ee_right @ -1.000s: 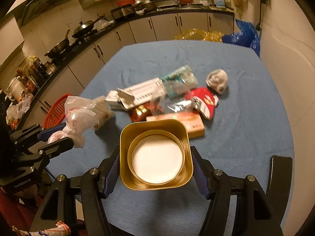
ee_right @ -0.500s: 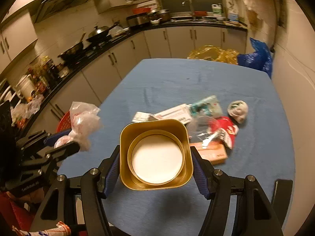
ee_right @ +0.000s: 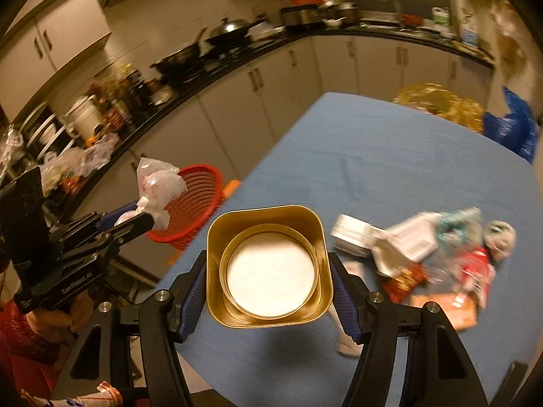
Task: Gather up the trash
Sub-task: 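Carry the bag and tin lid over the red basket with both tools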
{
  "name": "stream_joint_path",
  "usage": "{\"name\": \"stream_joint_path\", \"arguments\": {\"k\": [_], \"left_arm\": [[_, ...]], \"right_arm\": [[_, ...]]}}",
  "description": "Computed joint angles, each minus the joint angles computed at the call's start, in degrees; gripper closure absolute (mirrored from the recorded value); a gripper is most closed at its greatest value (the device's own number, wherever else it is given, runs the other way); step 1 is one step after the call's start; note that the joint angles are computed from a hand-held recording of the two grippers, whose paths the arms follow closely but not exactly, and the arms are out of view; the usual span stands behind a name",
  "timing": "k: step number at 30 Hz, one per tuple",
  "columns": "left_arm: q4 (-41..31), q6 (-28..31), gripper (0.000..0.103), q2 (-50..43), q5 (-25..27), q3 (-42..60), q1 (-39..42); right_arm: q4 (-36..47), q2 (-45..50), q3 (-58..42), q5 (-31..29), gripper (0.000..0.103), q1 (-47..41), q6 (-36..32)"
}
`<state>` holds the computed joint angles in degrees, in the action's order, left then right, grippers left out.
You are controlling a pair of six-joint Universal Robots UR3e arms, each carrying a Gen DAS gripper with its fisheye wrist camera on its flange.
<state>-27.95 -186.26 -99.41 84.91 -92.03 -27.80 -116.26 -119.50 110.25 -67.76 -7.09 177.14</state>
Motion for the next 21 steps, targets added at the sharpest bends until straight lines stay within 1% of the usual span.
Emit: {"name": "stream_joint_path", "arguments": {"k": [4,6,10,15,21], "left_arm": [[0.16,0.72,0.07,2.89,-0.19,-4.57,5.33],[0.47,1.29,0.07,4.19,-0.63,-6.83,7.6],[1.27,2.81,0.07,4.73,-1.17,-9.67,11.57],[1.1,4.57,0.07,3.32,-2.5,-10.62,15.79],[0.41,5.75,0.07,0.48,-3.57,-9.39,18.49]], "right_arm": [[-7.97,12.87,-5.44,-1.86,0.033,8.14,5.02],[-10.35,18.47,-8.55,-1.68,0.033,10.49,6.53],[-13.27,31.34,-18.04,-2.22,0.033,15.61,9.25],[-13.19,44.53,-31.06,-3.68,0.033,20.01,10.72],[-10.31,56.07,-44.91,-5.12,0.033,23.19,11.13]]}}
